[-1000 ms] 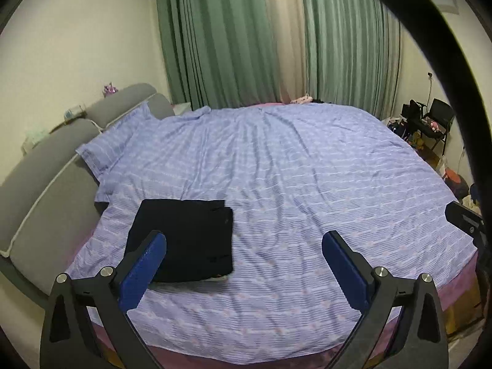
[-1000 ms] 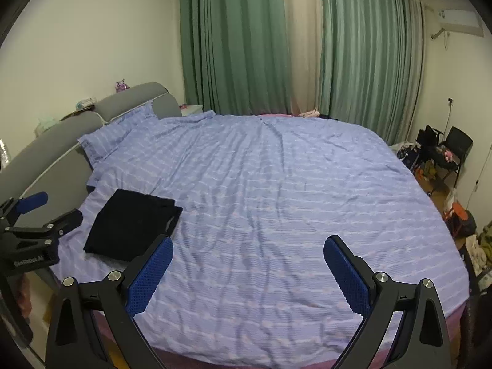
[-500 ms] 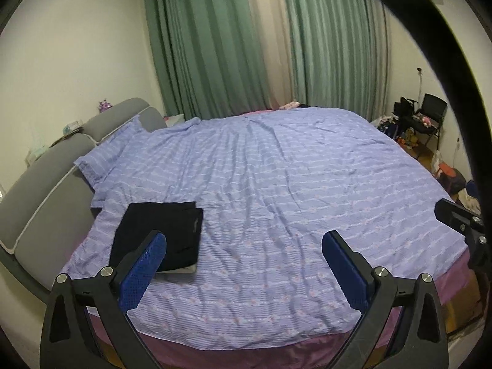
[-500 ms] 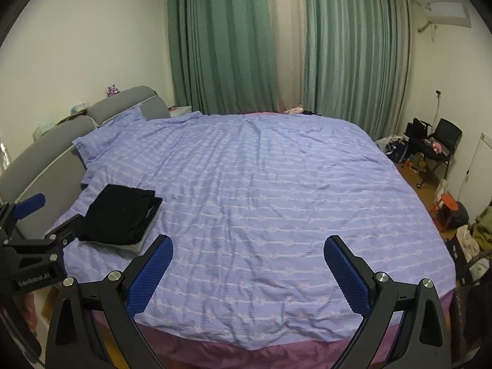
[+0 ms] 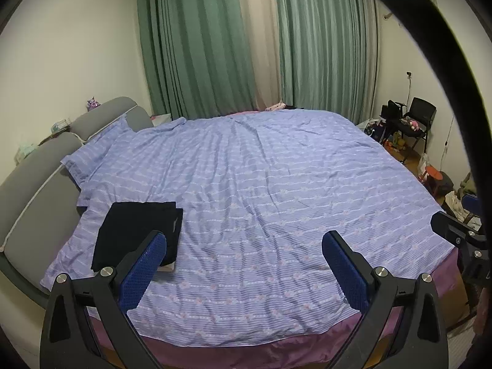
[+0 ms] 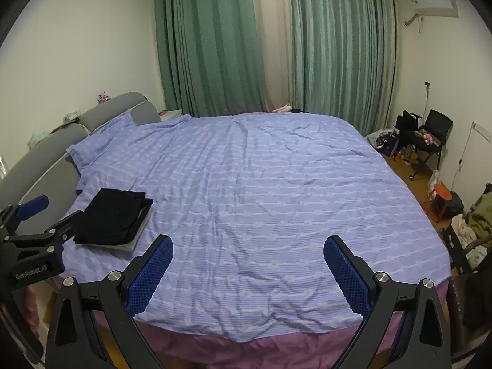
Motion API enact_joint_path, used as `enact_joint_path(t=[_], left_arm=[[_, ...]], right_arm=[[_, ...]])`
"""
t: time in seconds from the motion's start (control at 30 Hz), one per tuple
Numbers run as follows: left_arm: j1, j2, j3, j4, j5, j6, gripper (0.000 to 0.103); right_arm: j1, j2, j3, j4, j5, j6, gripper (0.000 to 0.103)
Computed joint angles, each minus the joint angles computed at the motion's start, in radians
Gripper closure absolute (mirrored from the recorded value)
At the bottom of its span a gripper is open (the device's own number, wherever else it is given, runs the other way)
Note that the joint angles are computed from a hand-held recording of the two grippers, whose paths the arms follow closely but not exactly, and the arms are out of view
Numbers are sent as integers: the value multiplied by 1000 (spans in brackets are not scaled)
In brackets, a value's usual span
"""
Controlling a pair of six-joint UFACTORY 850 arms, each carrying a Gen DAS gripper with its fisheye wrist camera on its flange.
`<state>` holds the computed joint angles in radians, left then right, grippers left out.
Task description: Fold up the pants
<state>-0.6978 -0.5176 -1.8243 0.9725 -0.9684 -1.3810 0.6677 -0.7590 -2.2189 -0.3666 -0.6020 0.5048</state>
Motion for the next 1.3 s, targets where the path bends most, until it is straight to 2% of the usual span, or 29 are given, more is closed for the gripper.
enact_joint_path(t=[0.47, 0.8, 1.07, 1.3], left_arm=[[-4, -3, -16, 5, 13, 12, 0], [-9, 6, -7, 19, 25, -2, 0], [-19, -11, -28, 31, -25, 5, 0], [-16, -6, -24, 6, 4, 5, 0]], right_arm=[[-9, 49, 76, -36, 33, 57, 4], [-10, 52, 77, -37, 31, 52, 4], [-9, 55, 79, -49, 29, 56, 4], [-13, 70, 104, -56, 37, 63, 4]])
